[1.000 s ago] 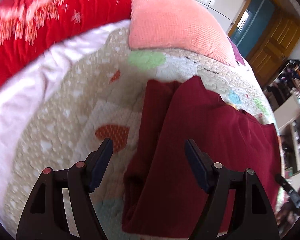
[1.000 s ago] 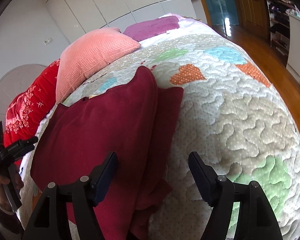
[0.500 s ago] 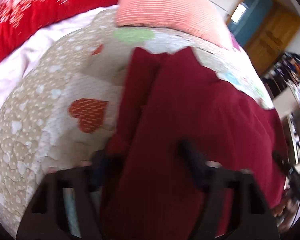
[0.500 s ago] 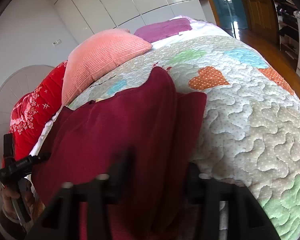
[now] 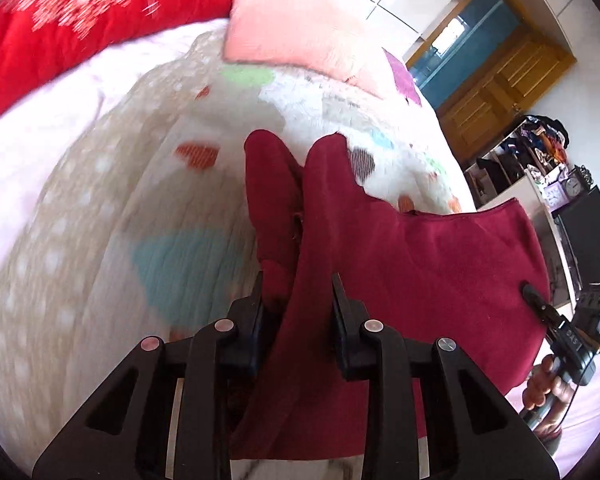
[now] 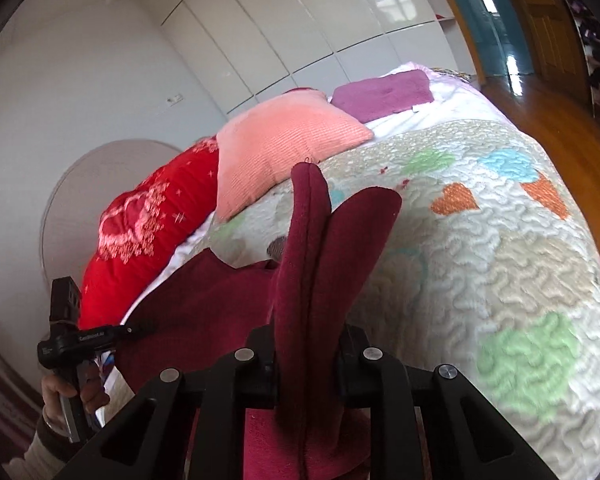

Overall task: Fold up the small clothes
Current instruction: 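Lay the hem down near the collar and open both grippers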

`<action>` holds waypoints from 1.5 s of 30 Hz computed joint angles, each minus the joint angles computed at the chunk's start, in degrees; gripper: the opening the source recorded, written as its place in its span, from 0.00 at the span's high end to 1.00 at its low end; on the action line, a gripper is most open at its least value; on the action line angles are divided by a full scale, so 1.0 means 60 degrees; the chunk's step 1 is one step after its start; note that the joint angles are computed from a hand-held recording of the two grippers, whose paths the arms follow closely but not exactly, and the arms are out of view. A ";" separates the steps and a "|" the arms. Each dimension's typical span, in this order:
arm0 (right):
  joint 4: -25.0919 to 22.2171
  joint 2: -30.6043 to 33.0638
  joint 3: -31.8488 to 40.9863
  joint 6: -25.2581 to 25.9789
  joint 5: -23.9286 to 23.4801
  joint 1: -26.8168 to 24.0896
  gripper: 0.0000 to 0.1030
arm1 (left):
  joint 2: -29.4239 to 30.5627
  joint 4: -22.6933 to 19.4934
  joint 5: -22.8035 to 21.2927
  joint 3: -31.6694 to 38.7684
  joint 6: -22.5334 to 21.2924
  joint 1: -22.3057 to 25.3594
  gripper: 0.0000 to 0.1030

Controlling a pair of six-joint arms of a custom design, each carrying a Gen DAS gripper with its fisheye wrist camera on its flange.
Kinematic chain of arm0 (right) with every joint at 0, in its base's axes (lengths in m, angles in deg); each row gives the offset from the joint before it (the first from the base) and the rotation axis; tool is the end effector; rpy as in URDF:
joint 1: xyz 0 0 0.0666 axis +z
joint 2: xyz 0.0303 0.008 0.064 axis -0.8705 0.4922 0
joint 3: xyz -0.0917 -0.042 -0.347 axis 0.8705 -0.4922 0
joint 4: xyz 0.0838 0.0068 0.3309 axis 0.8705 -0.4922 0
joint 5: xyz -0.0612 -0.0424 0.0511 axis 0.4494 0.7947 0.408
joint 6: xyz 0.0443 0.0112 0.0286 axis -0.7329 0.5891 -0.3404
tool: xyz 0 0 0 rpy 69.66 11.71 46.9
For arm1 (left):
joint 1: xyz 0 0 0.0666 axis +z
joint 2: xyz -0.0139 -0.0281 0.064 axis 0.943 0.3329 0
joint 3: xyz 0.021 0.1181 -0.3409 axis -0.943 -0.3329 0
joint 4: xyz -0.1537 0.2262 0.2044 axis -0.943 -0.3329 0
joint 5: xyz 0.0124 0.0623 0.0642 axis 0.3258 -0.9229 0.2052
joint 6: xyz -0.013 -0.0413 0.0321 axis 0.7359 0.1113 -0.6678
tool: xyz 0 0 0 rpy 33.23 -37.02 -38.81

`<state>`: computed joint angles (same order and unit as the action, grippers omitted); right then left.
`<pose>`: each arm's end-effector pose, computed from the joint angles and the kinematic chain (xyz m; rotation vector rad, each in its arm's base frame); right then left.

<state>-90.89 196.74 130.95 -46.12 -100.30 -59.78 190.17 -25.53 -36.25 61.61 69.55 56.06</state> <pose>0.5975 0.0261 0.4614 -0.1438 2.2752 0.7257 0.5560 -0.1511 0.4408 -0.2972 2.5334 -0.5612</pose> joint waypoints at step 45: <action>-0.0237 -0.0535 -0.1836 0.0986 0.2960 0.0929 0.59 | 0.1786 -0.1388 -0.4296 0.1812 0.0387 -0.0677 0.40</action>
